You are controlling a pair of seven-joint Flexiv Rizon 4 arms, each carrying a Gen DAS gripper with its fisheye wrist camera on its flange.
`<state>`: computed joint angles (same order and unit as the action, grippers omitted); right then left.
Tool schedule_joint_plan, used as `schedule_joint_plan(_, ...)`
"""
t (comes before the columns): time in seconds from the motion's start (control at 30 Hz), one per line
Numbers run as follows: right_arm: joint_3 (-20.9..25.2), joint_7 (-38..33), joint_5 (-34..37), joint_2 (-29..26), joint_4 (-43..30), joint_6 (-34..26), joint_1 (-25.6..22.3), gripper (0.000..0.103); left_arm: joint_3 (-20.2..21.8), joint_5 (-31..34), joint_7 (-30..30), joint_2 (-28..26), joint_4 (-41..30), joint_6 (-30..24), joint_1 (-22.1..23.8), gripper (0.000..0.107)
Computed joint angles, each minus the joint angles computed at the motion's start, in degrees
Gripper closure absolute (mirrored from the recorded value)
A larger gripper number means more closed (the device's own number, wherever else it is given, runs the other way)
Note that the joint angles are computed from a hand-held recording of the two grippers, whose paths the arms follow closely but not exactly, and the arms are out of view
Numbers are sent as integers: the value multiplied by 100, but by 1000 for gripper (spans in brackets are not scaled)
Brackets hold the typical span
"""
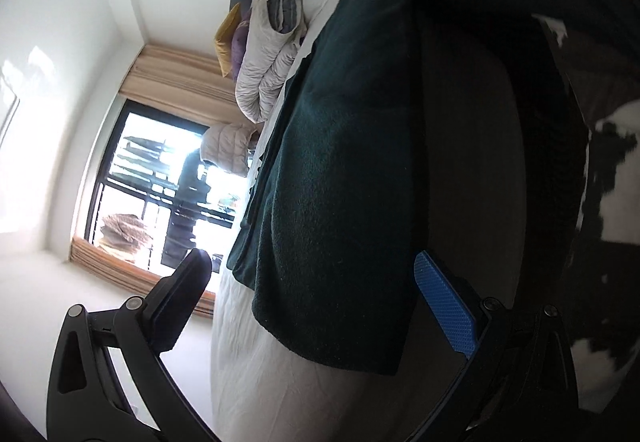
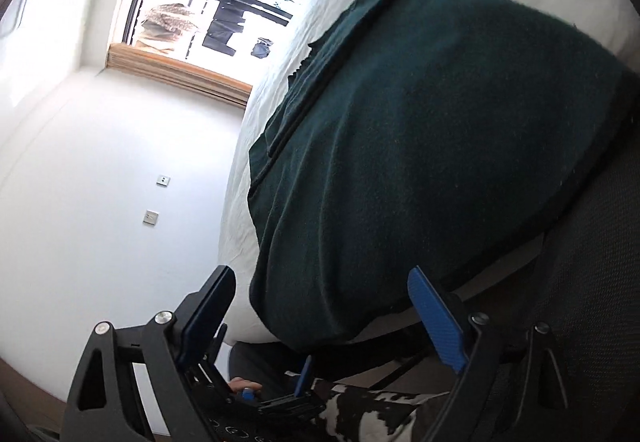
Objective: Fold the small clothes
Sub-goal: 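Move both grippers to the sweater hem and grasp its edge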
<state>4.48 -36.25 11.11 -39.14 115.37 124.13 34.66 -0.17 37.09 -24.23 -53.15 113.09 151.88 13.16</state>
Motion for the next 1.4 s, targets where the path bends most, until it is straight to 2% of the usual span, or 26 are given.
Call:
schedule_joint_plan(0.07,-472,-267,349,101,-56,-222,486,17,178,-106,405,-266,-217,270,-119,4)
schedule_joint_plan(0.17,-636,-388,588,124,-110,-272,661,17,337,-214,908,-653,-594,596,-189,4)
schedule_joint_plan(0.27,-1022,-580,932,196,-111,-490,1034,17,425,-229,1282,-1027,-1018,822,-186,4)
schedule_joint_plan(0.33,-1082,-644,990,225,-100,-538,1082,17,505,-132,1465,-1191,-1239,879,-160,4)
schedule_joint_plan(0.47,-1186,-710,1080,250,-102,-602,1166,17,623,522,1485,-1348,-1581,1016,59,4)
schedule_joint_plan(0.6,-1249,-750,1127,226,-141,-633,1228,17,500,102,1615,-1497,-1768,1165,54,4)
schedule_joint_plan(0.67,-1331,-795,1156,237,-135,-677,1315,17,470,4,1529,-1465,-1764,1027,5,4)
schedule_joint_plan(0.73,-1475,-874,1188,262,-116,-728,1442,18,493,172,1433,-1481,-1881,1022,27,4)
schedule_joint_plan(0.9,-1648,-934,1300,276,-103,-744,1593,18,426,560,790,-1172,-1680,931,153,20)
schedule_joint_plan(0.97,-1686,-942,1329,275,-98,-767,1638,18,419,697,618,-1184,-1768,1058,224,25)
schedule_joint_plan(1.07,-1666,-934,1321,268,-92,-760,1623,18,401,896,357,-1261,-2114,1312,259,25)
schedule_joint_plan(1.17,-1685,-938,1310,266,-91,-789,1641,18,403,1022,-175,-1147,-2178,1533,310,25)
schedule_joint_plan(1.23,-1749,-952,1300,259,-109,-847,1699,18,481,1102,-549,-986,-2140,1343,274,25)
schedule_joint_plan(1.4,-2186,-1058,1264,232,-92,-1068,2110,21,647,1169,-671,-855,-1969,1141,193,25)
